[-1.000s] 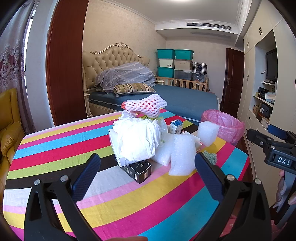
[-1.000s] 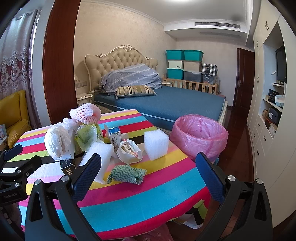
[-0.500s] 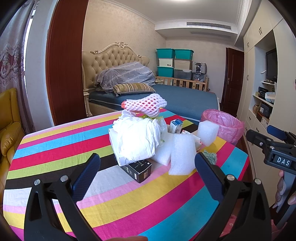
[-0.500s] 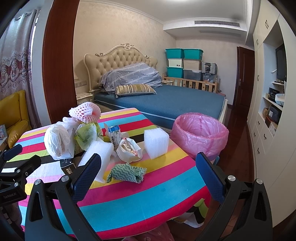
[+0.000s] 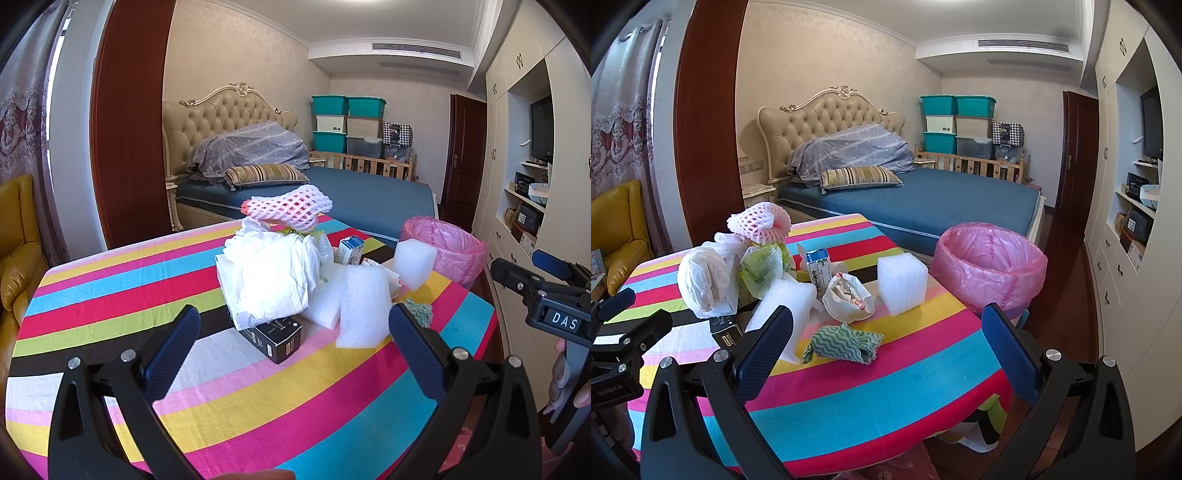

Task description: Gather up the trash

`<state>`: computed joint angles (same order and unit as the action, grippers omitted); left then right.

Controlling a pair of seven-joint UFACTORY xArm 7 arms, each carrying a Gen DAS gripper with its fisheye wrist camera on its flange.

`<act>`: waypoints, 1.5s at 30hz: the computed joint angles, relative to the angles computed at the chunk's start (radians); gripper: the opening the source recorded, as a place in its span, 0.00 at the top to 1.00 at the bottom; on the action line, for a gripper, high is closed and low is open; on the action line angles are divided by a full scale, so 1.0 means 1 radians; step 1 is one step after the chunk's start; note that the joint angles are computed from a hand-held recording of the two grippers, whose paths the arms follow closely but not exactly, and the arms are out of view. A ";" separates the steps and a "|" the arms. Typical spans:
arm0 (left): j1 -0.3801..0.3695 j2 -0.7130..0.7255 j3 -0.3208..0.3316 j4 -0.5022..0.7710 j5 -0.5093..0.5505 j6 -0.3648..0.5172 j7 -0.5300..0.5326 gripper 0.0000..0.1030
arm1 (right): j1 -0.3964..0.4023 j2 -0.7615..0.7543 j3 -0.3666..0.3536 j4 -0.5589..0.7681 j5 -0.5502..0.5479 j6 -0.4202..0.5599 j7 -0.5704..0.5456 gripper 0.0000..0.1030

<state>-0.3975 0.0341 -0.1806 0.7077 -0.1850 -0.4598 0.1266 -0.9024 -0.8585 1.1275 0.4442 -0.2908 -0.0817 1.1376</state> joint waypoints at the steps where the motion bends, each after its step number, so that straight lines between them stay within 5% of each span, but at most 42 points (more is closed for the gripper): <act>1: 0.000 0.002 0.000 0.001 0.001 -0.001 -0.001 0.04 | -0.001 -0.002 0.000 0.001 -0.001 0.002 -0.001 0.07; 34: 0.003 -0.002 -0.001 -0.008 0.016 0.001 -0.010 0.04 | 0.001 0.004 0.009 -0.008 0.003 0.001 0.010 0.07; 39: 0.004 0.009 0.002 0.000 0.019 0.016 -0.008 0.04 | -0.031 0.017 0.022 0.002 -0.003 -0.010 0.005 0.07; 43: 0.045 0.019 0.007 -0.006 0.177 -0.014 -0.128 0.04 | -0.084 0.025 0.056 0.003 -0.001 -0.067 -0.008 0.07; 45: 0.041 0.018 0.008 -0.005 0.155 -0.008 -0.114 0.04 | -0.119 0.048 0.074 0.010 0.003 -0.093 -0.028 0.07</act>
